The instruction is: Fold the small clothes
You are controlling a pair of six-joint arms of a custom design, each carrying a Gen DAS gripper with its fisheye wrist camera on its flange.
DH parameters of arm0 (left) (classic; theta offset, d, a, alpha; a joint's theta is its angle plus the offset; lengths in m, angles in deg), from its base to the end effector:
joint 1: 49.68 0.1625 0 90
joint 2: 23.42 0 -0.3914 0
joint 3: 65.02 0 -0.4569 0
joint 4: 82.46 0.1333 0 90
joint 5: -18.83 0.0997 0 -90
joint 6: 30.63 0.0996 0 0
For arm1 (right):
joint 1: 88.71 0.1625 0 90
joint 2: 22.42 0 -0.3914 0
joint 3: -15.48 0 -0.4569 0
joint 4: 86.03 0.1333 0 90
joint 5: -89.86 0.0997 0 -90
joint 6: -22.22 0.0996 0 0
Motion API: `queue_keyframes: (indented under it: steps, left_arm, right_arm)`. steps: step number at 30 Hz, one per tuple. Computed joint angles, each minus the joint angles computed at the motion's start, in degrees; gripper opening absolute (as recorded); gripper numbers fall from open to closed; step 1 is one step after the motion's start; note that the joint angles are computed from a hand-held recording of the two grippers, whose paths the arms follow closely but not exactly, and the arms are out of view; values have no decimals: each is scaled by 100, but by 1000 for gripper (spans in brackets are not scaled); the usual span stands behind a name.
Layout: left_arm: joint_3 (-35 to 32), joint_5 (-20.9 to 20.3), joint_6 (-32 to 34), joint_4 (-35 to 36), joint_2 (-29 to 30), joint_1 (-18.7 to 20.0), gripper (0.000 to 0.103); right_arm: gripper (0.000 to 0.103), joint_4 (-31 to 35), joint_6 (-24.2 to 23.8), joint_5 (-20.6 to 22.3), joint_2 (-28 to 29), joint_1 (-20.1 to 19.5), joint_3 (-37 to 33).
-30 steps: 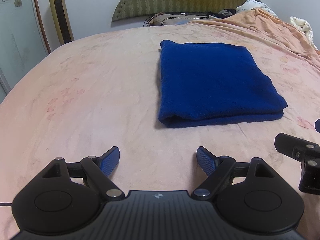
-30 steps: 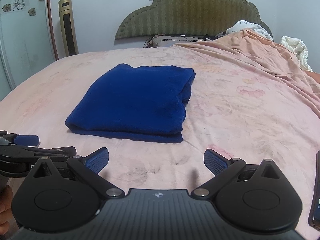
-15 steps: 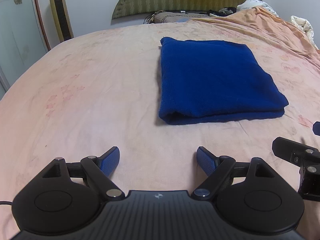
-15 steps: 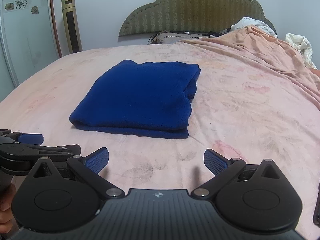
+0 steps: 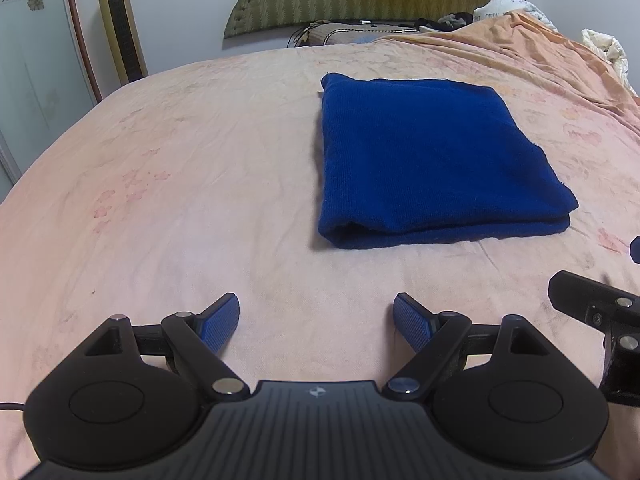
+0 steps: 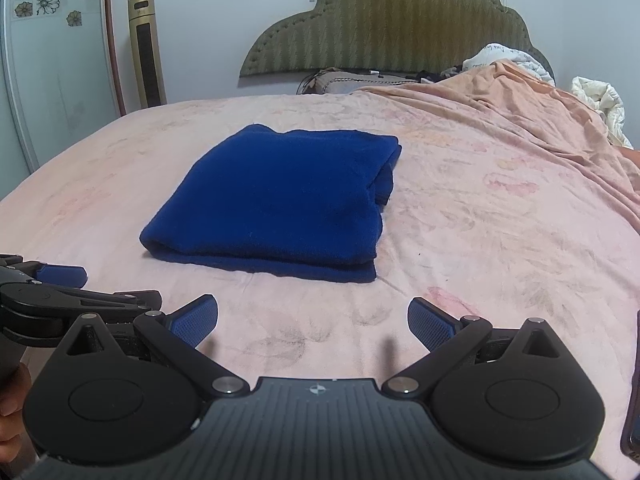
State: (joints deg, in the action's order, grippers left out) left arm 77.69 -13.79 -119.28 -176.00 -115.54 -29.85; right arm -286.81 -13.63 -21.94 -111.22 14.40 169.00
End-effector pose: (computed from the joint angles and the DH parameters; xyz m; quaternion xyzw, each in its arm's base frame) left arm -0.2125 -0.3075 0.0911 0.0600 0.8247 -0.3683 0.4251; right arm 0.1707 -0.3084 0.1483 0.3071 -0.8531 0.3423 0.2463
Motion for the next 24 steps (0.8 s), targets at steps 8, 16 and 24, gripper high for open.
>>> queue_keyframes:
  steps: [8,16,24]
  left_arm:
    - [-12,-3,-30,39,12,-11,85]
    - [-32,2,-91,149,26,-51,85]
    - [-64,-20,-289,323,34,-94,85]
  right_arm:
    - [103,39,-15,19,-45,2,16]
    - [103,259,174,79,-165,-61,27]
    - [103,217,72,31,-149,-64,39]
